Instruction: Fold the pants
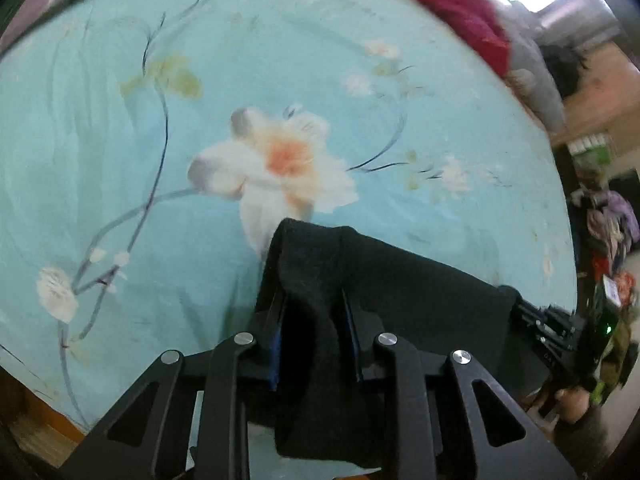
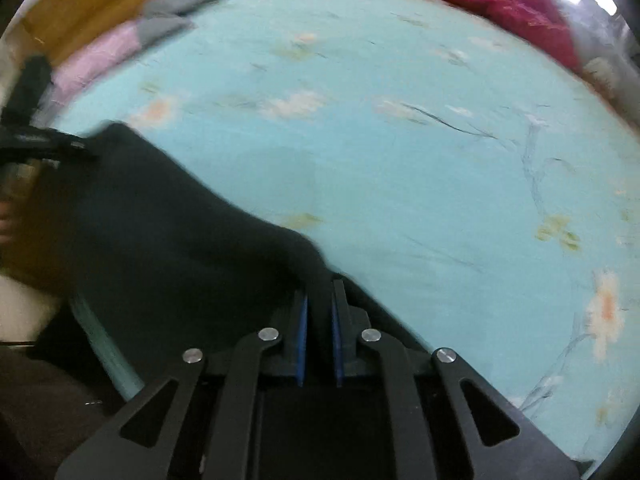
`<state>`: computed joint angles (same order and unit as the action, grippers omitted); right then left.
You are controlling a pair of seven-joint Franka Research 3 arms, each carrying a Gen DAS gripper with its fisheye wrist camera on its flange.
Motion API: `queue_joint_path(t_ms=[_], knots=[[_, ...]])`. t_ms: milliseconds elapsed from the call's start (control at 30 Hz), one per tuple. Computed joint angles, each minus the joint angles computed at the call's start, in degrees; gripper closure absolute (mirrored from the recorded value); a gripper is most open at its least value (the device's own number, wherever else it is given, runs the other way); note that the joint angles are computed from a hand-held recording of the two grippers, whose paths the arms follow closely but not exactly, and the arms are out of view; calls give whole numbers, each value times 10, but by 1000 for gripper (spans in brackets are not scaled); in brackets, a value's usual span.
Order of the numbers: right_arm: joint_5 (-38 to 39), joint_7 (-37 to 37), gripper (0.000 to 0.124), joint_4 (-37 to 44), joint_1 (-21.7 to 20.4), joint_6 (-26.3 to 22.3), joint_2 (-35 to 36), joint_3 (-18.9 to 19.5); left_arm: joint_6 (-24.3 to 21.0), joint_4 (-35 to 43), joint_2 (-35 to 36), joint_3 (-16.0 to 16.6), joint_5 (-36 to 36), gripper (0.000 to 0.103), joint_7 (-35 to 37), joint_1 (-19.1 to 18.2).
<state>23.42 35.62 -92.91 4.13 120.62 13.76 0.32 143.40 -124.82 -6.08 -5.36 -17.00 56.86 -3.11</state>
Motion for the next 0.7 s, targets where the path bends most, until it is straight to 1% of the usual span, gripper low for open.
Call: queue_joint_path(t_ms=[33, 67, 100, 133, 167, 200, 233, 267, 300, 333, 400, 433, 467, 500, 567, 633, 700], knots=[[3, 20, 112, 8, -11, -7, 10, 8, 3, -4, -6, 2, -12, 78, -1, 0], [16, 36, 111, 18, -6, -19, 15, -3, 1, -8, -14, 4, -19, 77, 3, 0], [36, 53, 110, 22, -13, -29, 12, -4, -2, -13, -26, 5, -20, 75, 6, 0], [58, 58, 106, 19, -21, -38, 5, -3, -6, -24, -48, 5, -10, 76, 0, 1], [78, 61, 106, 10, -29, -36, -6, -5, -6, -34, -64, 5, -1, 73, -8, 1], [100, 66, 105, 0, -39, -39, -20, -9, -2, -50, -86, 7, 1, 62, -10, -1], [120, 79, 104, -1, -50, -53, -27, -15, 1, -65, -107, 12, -6, 55, -9, -6], [136, 90, 101, -3, -60, -63, -31, -21, 16, -91, -135, 17, -21, 45, -4, -16], [155, 106, 91, -10, -70, -72, -38, -27, 30, -107, -151, 21, -32, 40, -2, -26], [168, 115, 77, -20, -81, -81, -47, -35, 45, -128, -168, 25, -47, 40, 0, -40], [187, 137, 69, -63, -92, -66, -73, -45, 55, -141, -174, 35, -70, 40, 3, -64], [193, 143, 69, -82, -98, -61, -83, -51, 69, -148, -172, 42, -91, 40, 10, -79], [194, 156, 69, -96, -106, -58, -92, -60, 73, -149, -167, 43, -95, 40, 10, -84], [191, 177, 69, -113, -109, -43, -99, -65, 73, -145, -158, 43, -98, 40, 7, -87], [196, 218, 69, -133, -126, -38, -107, -82, 69, -132, -134, 54, -124, 42, 20, -99], [212, 247, 69, -145, -142, -51, -113, -92, 65, -118, -113, 48, -130, 42, 26, -96], [228, 259, 69, -169, -157, -48, -125, -102, 62, -107, -96, 30, -100, 42, 5, -80]])
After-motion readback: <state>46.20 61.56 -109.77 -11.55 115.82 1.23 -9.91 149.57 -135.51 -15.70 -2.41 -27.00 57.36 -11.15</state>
